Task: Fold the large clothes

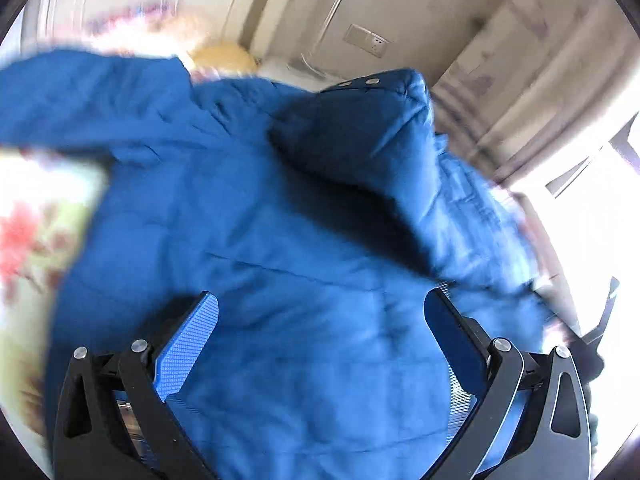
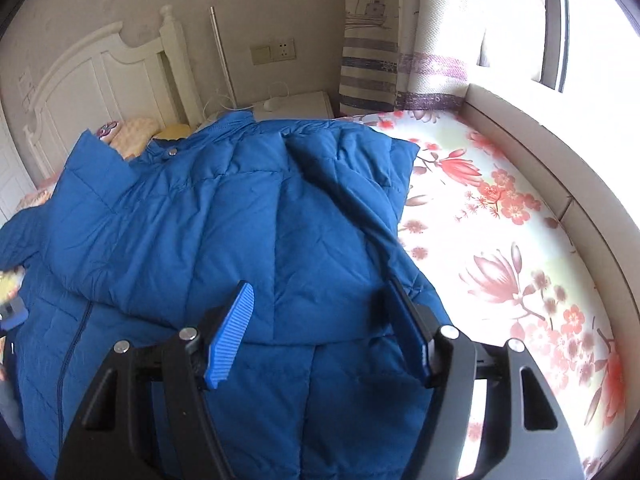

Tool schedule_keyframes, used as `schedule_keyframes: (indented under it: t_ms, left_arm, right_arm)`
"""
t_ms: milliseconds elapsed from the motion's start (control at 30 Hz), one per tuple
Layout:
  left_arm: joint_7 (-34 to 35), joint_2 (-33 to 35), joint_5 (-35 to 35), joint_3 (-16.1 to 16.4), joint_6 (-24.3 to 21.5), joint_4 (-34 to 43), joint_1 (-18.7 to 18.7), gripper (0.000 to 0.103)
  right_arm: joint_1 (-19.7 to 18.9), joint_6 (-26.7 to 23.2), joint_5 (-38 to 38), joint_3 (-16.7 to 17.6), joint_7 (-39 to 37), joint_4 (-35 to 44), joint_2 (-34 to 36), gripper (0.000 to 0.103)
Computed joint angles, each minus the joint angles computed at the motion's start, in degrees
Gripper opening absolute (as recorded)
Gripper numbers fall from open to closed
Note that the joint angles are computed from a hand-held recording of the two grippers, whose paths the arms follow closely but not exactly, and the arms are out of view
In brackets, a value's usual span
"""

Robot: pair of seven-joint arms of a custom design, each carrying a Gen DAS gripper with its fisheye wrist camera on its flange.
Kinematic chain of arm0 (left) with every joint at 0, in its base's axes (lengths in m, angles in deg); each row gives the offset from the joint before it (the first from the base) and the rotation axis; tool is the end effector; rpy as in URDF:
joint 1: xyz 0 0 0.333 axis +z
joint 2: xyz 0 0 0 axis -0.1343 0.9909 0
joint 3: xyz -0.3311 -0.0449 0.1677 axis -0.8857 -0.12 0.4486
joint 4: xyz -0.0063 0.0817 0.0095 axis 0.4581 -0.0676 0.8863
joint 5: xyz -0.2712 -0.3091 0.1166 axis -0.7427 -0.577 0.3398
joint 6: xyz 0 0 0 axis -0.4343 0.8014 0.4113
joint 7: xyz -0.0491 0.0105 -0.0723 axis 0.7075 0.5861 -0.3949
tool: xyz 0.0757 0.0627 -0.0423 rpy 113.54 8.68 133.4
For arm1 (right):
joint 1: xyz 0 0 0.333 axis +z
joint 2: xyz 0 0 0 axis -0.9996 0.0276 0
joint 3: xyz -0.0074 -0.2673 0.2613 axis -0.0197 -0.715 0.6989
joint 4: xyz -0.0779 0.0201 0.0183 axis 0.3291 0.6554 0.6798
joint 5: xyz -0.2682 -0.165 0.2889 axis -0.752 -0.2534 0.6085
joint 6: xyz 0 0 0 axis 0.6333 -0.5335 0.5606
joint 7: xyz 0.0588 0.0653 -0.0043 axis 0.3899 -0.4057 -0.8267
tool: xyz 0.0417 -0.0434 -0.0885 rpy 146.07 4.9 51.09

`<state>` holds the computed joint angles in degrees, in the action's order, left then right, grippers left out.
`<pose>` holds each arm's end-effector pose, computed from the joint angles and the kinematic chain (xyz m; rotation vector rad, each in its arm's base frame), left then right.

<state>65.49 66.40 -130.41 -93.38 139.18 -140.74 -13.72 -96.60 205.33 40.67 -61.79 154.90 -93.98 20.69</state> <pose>0.6177 -0.1793 0.5417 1.7489 -2.2622 1.1760 0.4517 0.0478 0.5235 -1.2763 2.1869 -0.8070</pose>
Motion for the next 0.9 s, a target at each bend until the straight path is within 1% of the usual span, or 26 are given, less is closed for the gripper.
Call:
schedule_keyframes:
  t_ms: [33,67,100,133,167,233,300,333,367,400,433,467,500,533,567,600,633,667,700,733,767,800,833,867,900]
  left_arm:
    - [-1.1,1.4,-3.6,0.4,-4.1,2.3,0.7,0.099]
    - [-2.6,2.6,-5.8,0.7,-6.6,4.2,1.0,0.099]
    - [-4.0,4.2,-8.1,0.2,-9.0,6.3,2.0,0.099]
    - [-5.0,5.5,-9.2,-2.3,-10.0,7.9,4.5,0.099]
    - [-6.6,6.9,-9.3,-6.9,-9.9,9.4,8.6,0.099]
    - [-10.9,10.7,-8.6,-16.8,-8.1,12.4,16.7,0.099]
    - [-15.9,15.6,-6.3,-26.8,-6.9,15.1,23.9,0.099]
    - [-18.2,17.7,-4.6,-31.3,-5.8,15.8,27.0,0.098]
    - [-20.3,19.6,-3.5,-33.8,-4.8,16.4,28.2,0.097]
    - [-21.5,20.6,-3.1,-34.5,-3.8,16.9,28.0,0.096]
    - [-22.3,21.7,-2.3,-35.5,-1.9,17.3,28.0,0.089]
    - [-22.1,23.0,-2.7,-36.9,-0.5,17.8,28.3,0.086]
    - [-22.3,23.5,-3.0,-36.8,0.0,18.3,27.9,0.079]
    - [-21.5,25.1,-4.1,-38.7,1.8,18.8,28.6,0.06]
    - [-20.9,25.6,-5.2,-39.0,2.6,19.3,28.5,0.054]
    - [-22.0,25.2,-4.5,-38.8,4.8,19.0,28.0,0.046]
    - [-23.1,23.7,-2.7,-39.1,8.8,17.5,28.2,0.04]
    - [-25.2,22.5,2.4,-41.4,12.8,15.7,29.9,0.038]
    - [-27.5,20.9,8.7,-43.0,16.6,13.7,31.1,0.034]
    - [-30.7,17.4,18.8,-42.8,21.6,10.6,31.1,0.033]
    - [-35.8,13.7,28.8,-40.6,25.1,7.8,29.8,0.032]
    - [-40.9,9.9,38.8,-36.4,29.1,4.7,26.7,0.032]
    - [-44.7,5.4,48.9,-31.4,31.9,1.2,23.1,0.033]
    - [-50.0,2.7,58.9,-26.4,31.5,-0.5,19.3,0.033]
    - [-56.6,1.4,69.0,-21.4,28.9,-0.7,14.9,0.038]
  right_arm:
    - [0.2,0.5,0.3,-0.3,0.0,-0.2,-0.1,0.068]
    - [0.2,1.3,0.5,-0.5,0.0,-0.4,0.0,0.068]
    - [0.4,1.9,1.1,-0.9,-0.1,-1.1,-0.7,0.068]
    - [0.2,2.5,1.2,-0.6,0.2,-1.2,-0.6,0.068]
    - [-0.1,2.9,1.5,-0.5,0.2,-1.4,-0.7,0.068]
    - [-0.5,3.2,1.8,-0.1,0.1,-1.3,-0.5,0.068]
    - [-0.7,3.4,2.1,0.1,-0.1,-1.4,-0.4,0.068]
    - [-0.9,3.4,2.1,0.3,0.0,-1.3,-0.4,0.068]
    - [-1.0,3.5,2.3,0.4,0.0,-1.3,-0.3,0.068]
    - [-1.0,3.6,2.4,0.4,-0.1,-1.3,-0.2,0.068]
    - [-1.0,3.7,2.6,0.4,-0.2,-1.3,-0.1,0.068]
    - [-0.9,3.6,2.8,0.4,-0.3,-1.3,-0.1,0.068]
    - [-0.9,3.7,2.9,0.4,-0.4,-1.3,-0.1,0.068]
    - [-1.1,3.9,2.9,0.4,-0.4,-1.3,0.0,0.068]
    - [-1.1,4.1,3.1,0.4,-0.4,-1.4,-0.1,0.068]
    - [-1.1,4.3,3.2,0.4,-0.4,-1.5,-0.1,0.068]
    - [-1.3,4.6,3.3,0.5,-0.2,-1.6,-0.2,0.068]
    - [-1.3,4.9,3.4,0.5,-0.3,-1.7,-0.2,0.068]
    - [-1.5,5.0,3.5,0.7,-0.1,-1.8,-0.3,0.068]
    - [-1.5,5.2,3.6,0.8,-0.1,-1.9,-0.3,0.068]
    - [-1.6,5.3,3.7,1.0,0.0,-2.0,-0.4,0.068]
    - [-1.7,5.4,3.9,1.1,0.1,-2.0,-0.4,0.068]
    - [-1.7,5.7,4.0,1.0,-0.1,-2.2,-0.6,0.068]
    - [-1.5,6.0,4.4,0.6,-0.7,-2.4,-0.7,0.068]
    - [-1.6,6.1,4.6,0.7,-0.7,-2.5,-0.8,0.068]
